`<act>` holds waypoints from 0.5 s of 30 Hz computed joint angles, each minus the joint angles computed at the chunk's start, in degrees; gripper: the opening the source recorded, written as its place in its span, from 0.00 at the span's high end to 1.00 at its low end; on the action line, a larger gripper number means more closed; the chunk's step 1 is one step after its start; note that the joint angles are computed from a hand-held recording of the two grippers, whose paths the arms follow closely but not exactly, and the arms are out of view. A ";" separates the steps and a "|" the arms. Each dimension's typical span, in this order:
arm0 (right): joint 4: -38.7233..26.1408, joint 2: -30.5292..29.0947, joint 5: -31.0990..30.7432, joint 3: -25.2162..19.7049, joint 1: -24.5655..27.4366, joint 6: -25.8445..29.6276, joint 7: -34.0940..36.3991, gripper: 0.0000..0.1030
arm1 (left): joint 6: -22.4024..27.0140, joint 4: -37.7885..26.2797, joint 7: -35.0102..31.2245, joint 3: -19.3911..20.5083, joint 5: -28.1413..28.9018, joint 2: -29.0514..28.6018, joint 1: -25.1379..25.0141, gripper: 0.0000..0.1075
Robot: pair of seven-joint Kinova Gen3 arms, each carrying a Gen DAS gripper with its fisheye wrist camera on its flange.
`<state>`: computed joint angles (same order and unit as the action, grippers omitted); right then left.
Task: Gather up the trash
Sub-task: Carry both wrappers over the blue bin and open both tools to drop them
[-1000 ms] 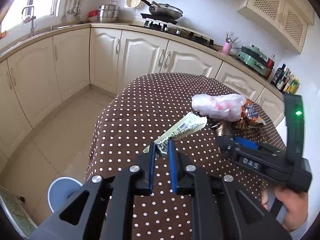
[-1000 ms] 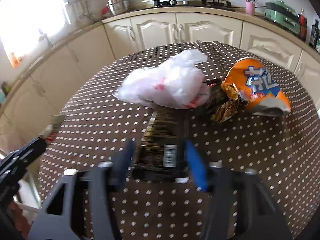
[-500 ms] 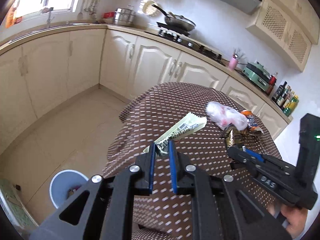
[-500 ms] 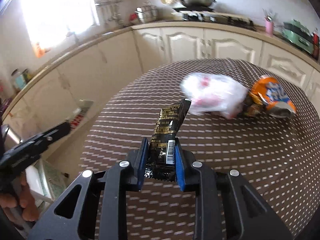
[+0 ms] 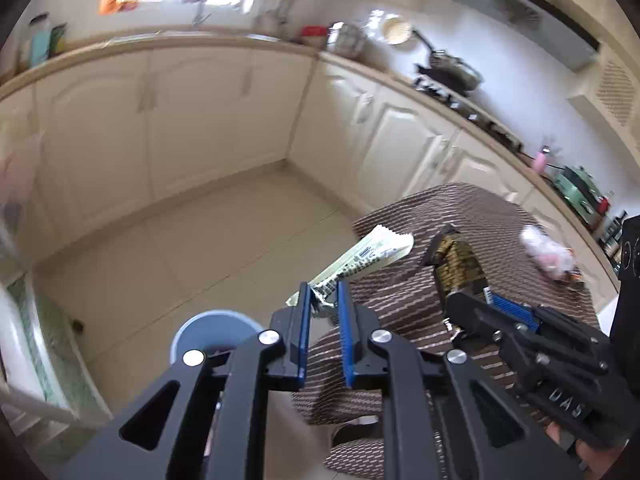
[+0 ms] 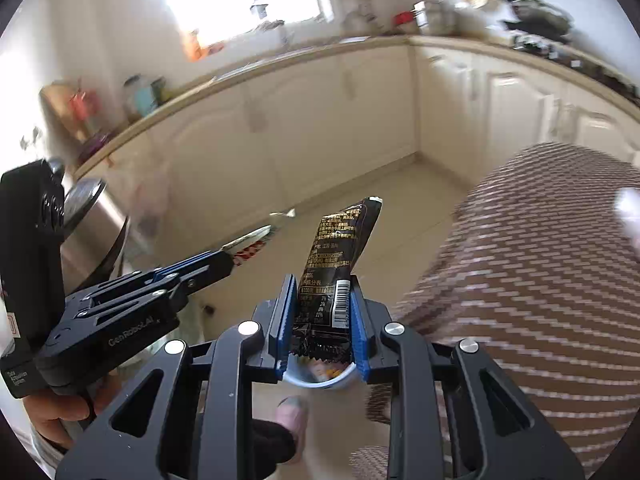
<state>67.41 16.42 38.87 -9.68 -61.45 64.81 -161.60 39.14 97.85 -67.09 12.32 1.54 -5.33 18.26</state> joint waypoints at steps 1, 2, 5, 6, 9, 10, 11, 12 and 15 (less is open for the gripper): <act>-1.06 1.48 -1.97 -0.49 1.22 -1.05 2.01 0.77 | 0.06 0.78 -0.76 -0.83 0.71 -0.15 -0.37 0.88; -1.94 2.75 -3.61 -0.58 2.01 -2.04 3.56 0.77 | 0.09 1.65 -1.95 -1.77 1.75 -0.08 -0.81 0.88; -5.37 7.51 -8.34 -0.03 2.88 -3.31 7.52 0.77 | -0.15 4.13 -5.15 -3.75 4.20 0.45 -2.37 0.88; -5.93 8.77 -9.83 0.21 3.31 -4.01 8.54 0.77 | -0.33 5.05 -6.03 -4.33 4.92 0.81 -3.00 0.88; -7.23 11.95 -13.96 1.07 4.20 -4.81 11.24 0.77 | -0.74 6.51 -8.93 -5.52 7.45 3.10 -4.63 0.88; -7.81 13.28 -15.54 1.27 4.76 -4.93 12.34 0.77 | -0.84 6.98 -9.34 -5.60 7.80 3.64 -5.06 0.88; -8.39 14.18 -16.70 1.63 4.95 -4.96 13.13 0.77 | -0.96 7.33 -10.06 -5.82 8.41 4.71 -5.61 0.88; -8.61 15.07 -18.15 1.86 5.52 -5.11 14.09 0.77 | -1.06 7.62 -10.49 -5.88 8.84 5.91 -6.15 0.88; -8.16 16.47 -21.27 3.07 6.45 -5.87 15.86 0.77 | -0.26 6.15 -10.27 -5.62 8.36 10.65 -6.59 0.88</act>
